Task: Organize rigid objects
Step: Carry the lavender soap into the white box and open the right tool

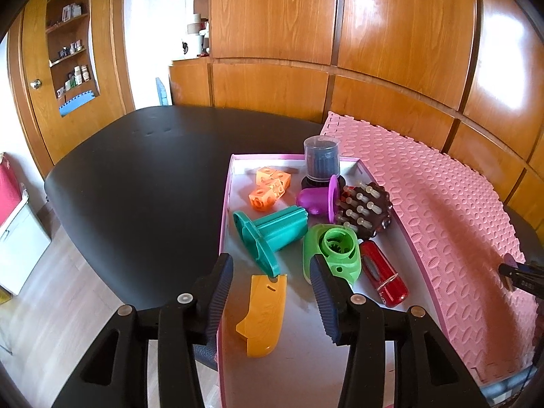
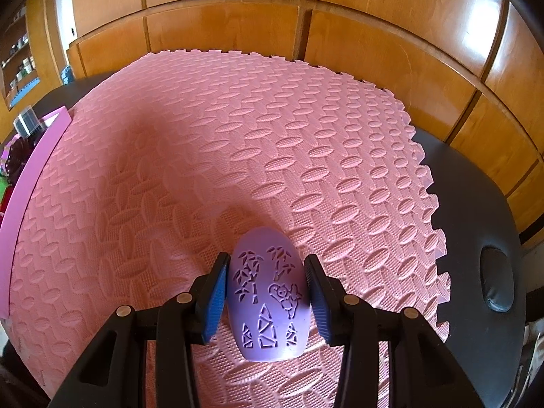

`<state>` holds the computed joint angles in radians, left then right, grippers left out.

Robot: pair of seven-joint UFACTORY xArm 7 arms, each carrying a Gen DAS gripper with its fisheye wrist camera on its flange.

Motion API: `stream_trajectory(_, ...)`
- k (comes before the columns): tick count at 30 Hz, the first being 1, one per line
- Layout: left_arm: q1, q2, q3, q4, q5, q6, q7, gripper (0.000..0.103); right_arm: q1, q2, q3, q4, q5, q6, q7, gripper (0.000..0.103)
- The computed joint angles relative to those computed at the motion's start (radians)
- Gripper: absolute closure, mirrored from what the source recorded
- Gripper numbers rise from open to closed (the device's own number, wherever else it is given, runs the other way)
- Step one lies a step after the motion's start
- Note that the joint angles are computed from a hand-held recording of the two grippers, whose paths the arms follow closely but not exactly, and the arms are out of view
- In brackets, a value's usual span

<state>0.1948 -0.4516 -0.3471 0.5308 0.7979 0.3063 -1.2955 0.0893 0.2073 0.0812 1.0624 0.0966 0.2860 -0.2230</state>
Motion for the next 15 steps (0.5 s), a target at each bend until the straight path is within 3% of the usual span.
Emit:
stream_trajectory(5, -0.003, -0.005, 0.004, -0.005, -0.004, -0.009, 0.003, 0.055, -0.001, -0.002, 0.000, 0.016, 0.023, 0.049, 0.040, 0.059)
stream_trajectory(15, 0.007, -0.019, 0.000, -0.020, -0.028, -0.017, 0.017, 0.055, 0.004, -0.067, 0.085, -0.002, 0.290, 0.085, -0.156, 0.059)
